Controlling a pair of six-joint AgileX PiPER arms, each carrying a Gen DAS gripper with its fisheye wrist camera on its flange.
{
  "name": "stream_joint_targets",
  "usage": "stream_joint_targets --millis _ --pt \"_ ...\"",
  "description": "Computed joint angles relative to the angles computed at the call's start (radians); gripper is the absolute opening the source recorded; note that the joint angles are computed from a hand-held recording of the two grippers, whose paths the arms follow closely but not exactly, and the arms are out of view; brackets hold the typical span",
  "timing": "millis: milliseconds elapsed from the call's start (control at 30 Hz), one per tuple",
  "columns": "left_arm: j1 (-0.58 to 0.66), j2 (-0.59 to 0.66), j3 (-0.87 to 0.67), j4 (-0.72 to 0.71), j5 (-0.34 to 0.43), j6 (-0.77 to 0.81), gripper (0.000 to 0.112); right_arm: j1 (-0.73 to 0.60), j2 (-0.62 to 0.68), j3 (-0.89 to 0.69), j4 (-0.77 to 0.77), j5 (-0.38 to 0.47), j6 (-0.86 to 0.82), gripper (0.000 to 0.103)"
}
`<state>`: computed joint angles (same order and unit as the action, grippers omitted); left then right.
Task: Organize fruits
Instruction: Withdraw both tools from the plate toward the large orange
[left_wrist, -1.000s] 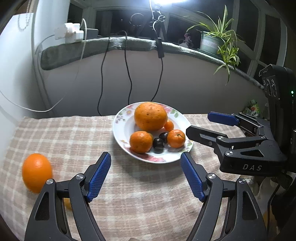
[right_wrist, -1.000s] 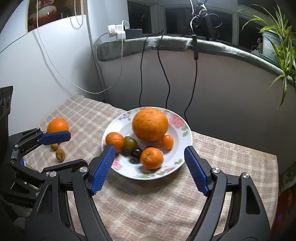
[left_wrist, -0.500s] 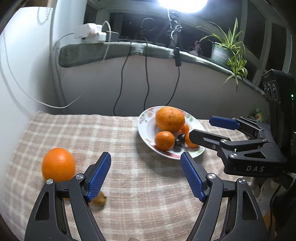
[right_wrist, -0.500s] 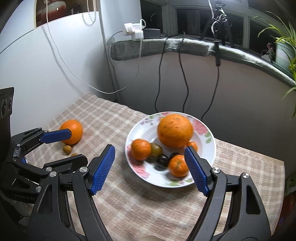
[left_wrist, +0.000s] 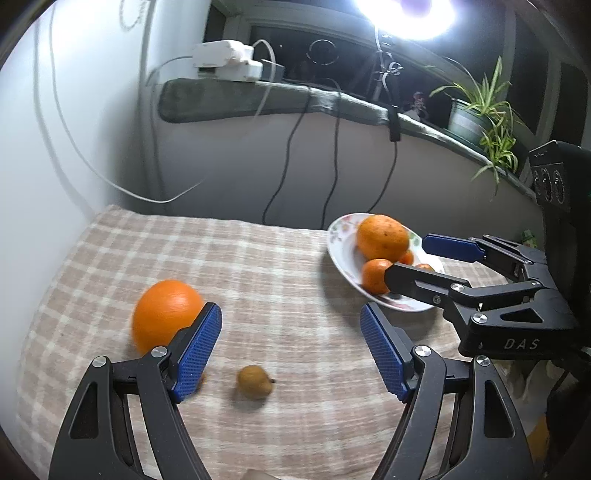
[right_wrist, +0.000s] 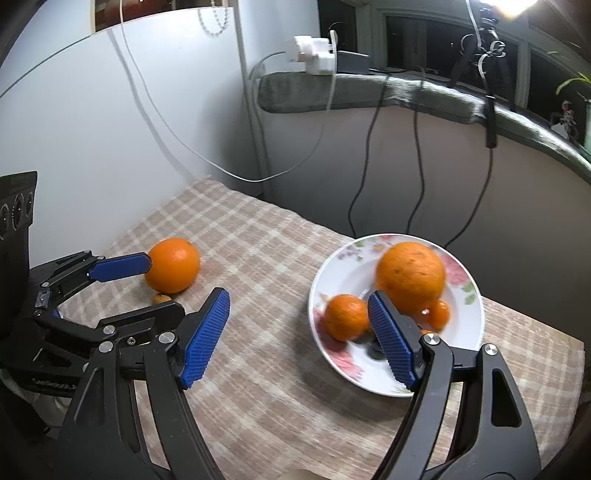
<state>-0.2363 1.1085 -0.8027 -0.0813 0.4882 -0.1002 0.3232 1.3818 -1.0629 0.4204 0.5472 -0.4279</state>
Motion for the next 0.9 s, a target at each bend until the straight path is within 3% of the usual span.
stream_joint_targets --millis 500,900 --pt "0.388 -0.013 0.081 -0.513 0.089 0.596 0.078 0.129 0.115 -0.086 0.017 -0.012 0.058 0.08" --pt "0.57 0.08 0.09 -0.738 0.182 0.852 0.077 0.163 0.251 -0.173 0.106 0.016 0.044 0.08"
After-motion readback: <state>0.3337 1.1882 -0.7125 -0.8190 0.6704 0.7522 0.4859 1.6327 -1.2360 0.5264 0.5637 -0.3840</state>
